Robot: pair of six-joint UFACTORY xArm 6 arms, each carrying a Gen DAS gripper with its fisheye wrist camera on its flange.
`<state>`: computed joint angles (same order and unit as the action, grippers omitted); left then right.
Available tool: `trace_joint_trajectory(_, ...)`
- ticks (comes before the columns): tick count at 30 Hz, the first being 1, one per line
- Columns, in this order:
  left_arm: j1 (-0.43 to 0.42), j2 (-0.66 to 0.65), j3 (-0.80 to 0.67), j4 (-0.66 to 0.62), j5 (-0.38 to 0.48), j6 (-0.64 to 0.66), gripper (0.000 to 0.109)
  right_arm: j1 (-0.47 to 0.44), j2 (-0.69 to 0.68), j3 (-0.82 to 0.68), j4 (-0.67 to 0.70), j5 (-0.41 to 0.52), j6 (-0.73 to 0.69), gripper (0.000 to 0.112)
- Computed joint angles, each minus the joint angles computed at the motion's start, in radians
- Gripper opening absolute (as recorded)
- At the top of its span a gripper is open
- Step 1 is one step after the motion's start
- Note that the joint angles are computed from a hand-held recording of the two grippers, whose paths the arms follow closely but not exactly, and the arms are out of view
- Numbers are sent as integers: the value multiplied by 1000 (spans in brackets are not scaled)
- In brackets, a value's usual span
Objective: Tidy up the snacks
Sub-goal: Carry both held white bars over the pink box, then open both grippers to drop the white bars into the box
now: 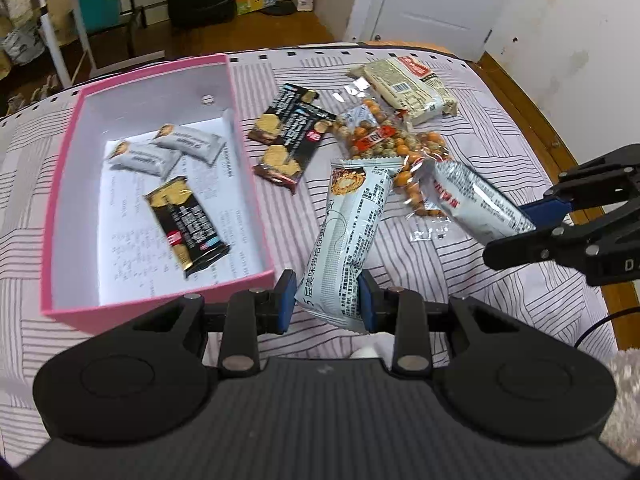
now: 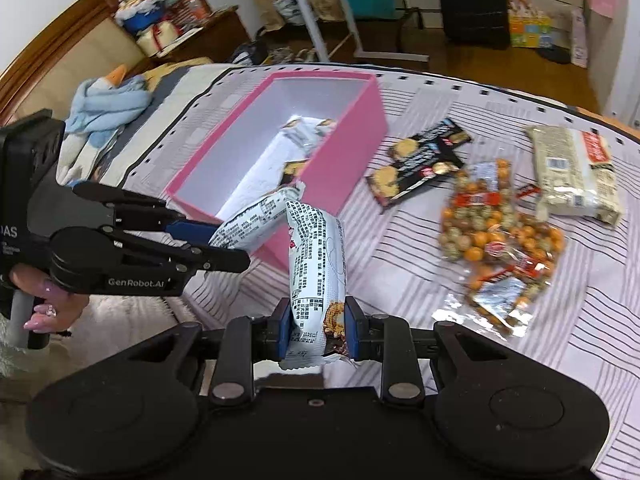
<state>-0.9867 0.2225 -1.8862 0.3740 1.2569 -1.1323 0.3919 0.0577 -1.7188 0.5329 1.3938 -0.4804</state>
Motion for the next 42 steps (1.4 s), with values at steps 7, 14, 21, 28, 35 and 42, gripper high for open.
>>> trace_joint_trajectory(7,-3,-108,115,46,-5,-58,31,66,18,-23,12,-37,-25,31)
trace_joint_trajectory(14,32,-222,276,101,-21,-164,31,160,100,-64,0,-220,-78,31)
trace_joint_trajectory(21,115,-279,408,122,-28,-280,32,257,311,-268,-39,-279,-84,31)
trace_joint_trajectory(28,201,-251,465,83,-21,-319,31,323,487,-406,-165,-332,-97,31)
trace_joint_trajectory(35,246,-216,479,44,-34,-325,33,349,531,-402,-218,-394,-117,34)
trace_joint_trajectory(42,253,-270,559,5,-132,-373,46,300,478,-329,-36,-414,-213,56)
